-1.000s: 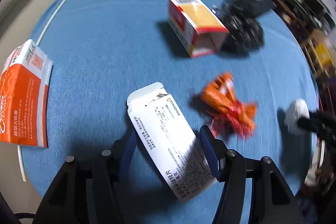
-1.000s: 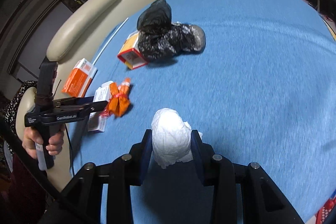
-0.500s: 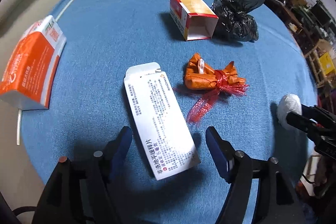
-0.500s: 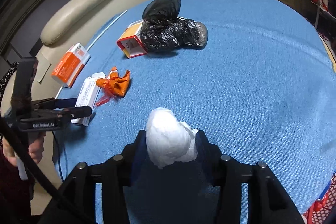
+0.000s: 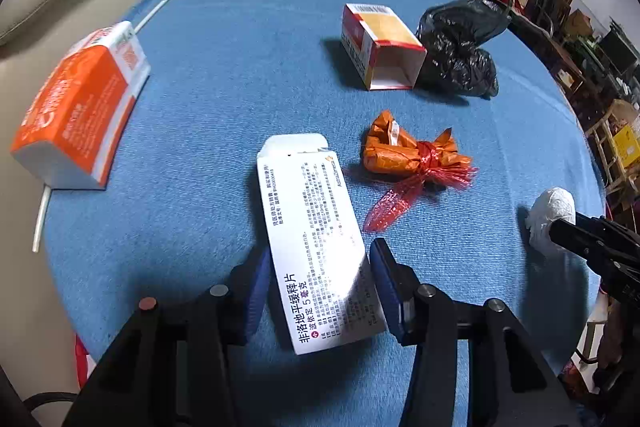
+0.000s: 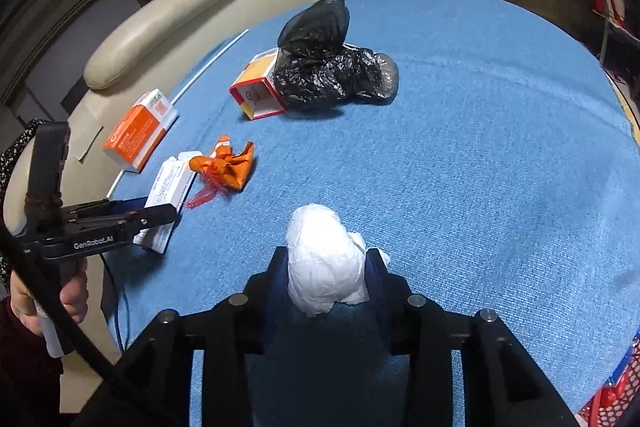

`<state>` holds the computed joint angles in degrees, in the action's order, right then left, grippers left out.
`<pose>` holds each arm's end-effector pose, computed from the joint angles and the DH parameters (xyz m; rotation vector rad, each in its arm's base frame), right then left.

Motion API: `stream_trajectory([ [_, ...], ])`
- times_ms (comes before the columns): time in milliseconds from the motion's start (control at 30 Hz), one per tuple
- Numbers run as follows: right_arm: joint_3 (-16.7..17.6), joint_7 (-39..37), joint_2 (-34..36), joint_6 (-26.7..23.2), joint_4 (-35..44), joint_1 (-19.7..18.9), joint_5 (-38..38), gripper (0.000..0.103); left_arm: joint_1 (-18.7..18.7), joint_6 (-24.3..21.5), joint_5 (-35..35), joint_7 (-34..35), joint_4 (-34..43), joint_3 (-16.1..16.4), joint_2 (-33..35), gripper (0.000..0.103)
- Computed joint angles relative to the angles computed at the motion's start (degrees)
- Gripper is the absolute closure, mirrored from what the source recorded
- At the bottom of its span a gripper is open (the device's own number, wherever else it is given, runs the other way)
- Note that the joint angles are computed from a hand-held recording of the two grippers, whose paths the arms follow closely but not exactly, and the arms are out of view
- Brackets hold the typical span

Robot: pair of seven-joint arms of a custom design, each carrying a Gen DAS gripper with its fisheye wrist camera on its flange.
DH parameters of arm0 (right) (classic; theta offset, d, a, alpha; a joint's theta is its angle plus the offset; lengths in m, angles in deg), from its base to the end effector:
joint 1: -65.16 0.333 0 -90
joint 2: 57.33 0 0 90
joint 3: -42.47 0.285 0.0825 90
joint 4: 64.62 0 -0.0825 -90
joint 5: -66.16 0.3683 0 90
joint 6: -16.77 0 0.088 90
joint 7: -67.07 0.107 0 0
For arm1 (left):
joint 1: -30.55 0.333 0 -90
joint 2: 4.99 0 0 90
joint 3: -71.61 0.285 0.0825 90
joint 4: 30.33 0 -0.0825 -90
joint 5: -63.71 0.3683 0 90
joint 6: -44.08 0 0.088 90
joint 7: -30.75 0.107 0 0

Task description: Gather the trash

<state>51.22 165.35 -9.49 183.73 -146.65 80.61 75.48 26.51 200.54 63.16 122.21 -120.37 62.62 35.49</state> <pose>0.6870 0.2665 0.2611 -1.7916 1.7154 -0.1986 0.6937 -0.1401 0.2665 -1.8301 2.2023 -0.6093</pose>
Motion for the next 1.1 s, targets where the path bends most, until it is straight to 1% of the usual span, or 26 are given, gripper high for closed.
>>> stream_trajectory([
  [33, 0.2, -0.1, -0.2, 0.3, -0.4, -0.2, 0.2, 0.063, -0.4, 0.7, -0.2, -0.3, -1.5, 0.5, -1.4, 0.053],
  [67, 0.4, -0.1, -0.6, 0.8, -1.1, -0.4, 0.4, 0.063, 0.0, 1.5, -0.3, 0.0, -2.7, 0.0, -2.3, 0.053],
  [133, 1.2, -0.5, -1.7, 2.0, -2.8, -1.2, 1.1, 0.063, 2.3, 3.4, 2.4, -1.5, -5.9, -2.6, -4.7, 0.053],
  [267, 2.8, -1.2, -4.0, 4.7, -6.6, -2.6, 2.3, 0.063, 2.6, 6.7, 3.9, -2.6, -10.8, -3.6, -9.0, 0.054],
  [300, 3.1, -1.3, -4.8, 5.6, -7.9, -2.9, 2.6, 0.063, 2.7, 7.4, 3.2, -1.8, -11.7, -3.8, -10.0, 0.061],
  [333, 3.2, -1.2, -5.6, 6.4, -9.1, -3.0, 2.8, 0.063, 3.2, 8.0, 3.3, -1.3, -13.4, -4.6, -11.4, 0.072],
  [367, 3.5, -1.3, -6.2, 7.0, -10.1, -3.2, 2.9, 0.063, 2.9, 7.1, 1.6, 0.3, -13.3, -4.5, -12.1, 0.084],
  [400, 3.9, -1.4, -7.0, 7.9, -11.4, -3.6, 3.1, 0.063, 2.3, 6.1, 0.0, 1.8, -12.5, -3.9, -12.6, 0.084],
  [467, 4.4, -1.4, -8.3, 9.1, -13.4, -4.2, 3.3, 0.063, -0.9, 4.6, 1.9, 1.5, -12.0, -0.6, -13.0, 0.084],
  [500, 4.5, -1.3, -8.8, 9.7, -14.3, -4.3, 3.4, 0.063, -4.1, 4.7, 3.2, -1.5, -9.1, 2.2, -10.4, 0.084],
  [533, 4.7, -1.2, -9.3, 10.2, -15.2, -4.7, 3.4, 0.063, -5.3, 3.6, 5.4, -3.8, -8.1, 3.7, -9.8, 0.084],
  [567, 4.9, -1.1, -10.0, 10.8, -16.2, -5.0, 3.5, 0.063, -5.1, 4.0, 5.0, -4.2, -8.7, 3.7, -9.8, 0.084],
  [600, 5.1, -1.1, -10.6, 11.4, -17.2, -5.2, 3.4, 0.063, -3.6, 3.4, 3.7, -2.9, -8.6, 2.3, -9.6, 0.084],
  [633, 5.3, -0.9, -11.1, 11.9, -18.2, -5.5, 3.4, 0.063, -1.3, 2.8, 4.1, -3.2, -9.1, -0.1, -9.9, 0.083],
  [667, 5.7, -0.9, -11.6, 12.3, -19.1, -6.0, 3.4, 0.063, 0.9, 2.7, 5.0, -3.8, -9.3, -2.3, -9.6, 0.074],
  [700, 6.2, -0.8, -11.9, 12.6, -19.7, -6.5, 3.5, 0.063, 2.3, 2.2, 4.2, -3.5, -9.7, -3.7, -9.6, 0.059],
  [767, 7.0, -0.6, -12.1, 12.9, -20.6, -7.5, 3.6, 0.063, 3.0, 3.8, 3.0, -2.9, -11.0, -4.6, -9.7, 0.047],
  [800, 7.4, -0.5, -12.2, 12.9, -20.9, -7.9, 3.7, 0.063, 2.5, 3.9, 2.4, -3.2, -11.2, -4.1, -9.9, 0.044],
  [867, 8.1, -0.4, -11.8, 12.8, -20.8, -8.6, 3.7, 0.063, 2.1, 3.0, 3.1, -3.5, -10.4, -4.5, -9.4, 0.042],
  [900, 8.2, -0.3, -11.7, 12.7, -20.7, -8.7, 3.7, 0.063, 1.0, 2.3, 3.6, -3.6, -9.6, -3.9, -9.1, 0.039],
  [933, 8.3, -0.2, -11.6, 12.7, -20.6, -8.8, 3.7, 0.063, -1.7, 2.6, 4.7, -4.6, -9.3, -1.5, -8.8, 0.037],
  [967, 8.3, -0.2, -11.5, 12.7, -20.5, -8.8, 3.6, 0.063, -2.8, 2.6, 7.2, -5.9, -9.1, -0.8, -8.4, 0.033],
  [1000, 8.2, -0.2, -11.5, 12.6, -20.4, -8.6, 3.4, 0.063, -3.8, 2.8, 9.6, -7.3, -8.8, -0.2, -7.9, 0.033],
  [1033, 8.0, -0.1, -11.5, 12.6, -20.4, -8.4, 3.3, 0.063, -5.1, 1.5, 11.1, -8.5, -7.9, 0.7, -7.1, 0.033],
  [1067, 7.8, -0.1, -11.6, 12.7, -20.4, -8.2, 3.1, 0.063, -5.4, 0.5, 11.6, -9.0, -7.2, 0.7, -6.5, 0.033],
  [1100, 7.6, -0.1, -11.7, 12.7, -20.5, -8.1, 3.0, 0.063, -4.6, 1.1, 10.7, -8.5, -7.5, -0.2, -6.4, 0.032],
])
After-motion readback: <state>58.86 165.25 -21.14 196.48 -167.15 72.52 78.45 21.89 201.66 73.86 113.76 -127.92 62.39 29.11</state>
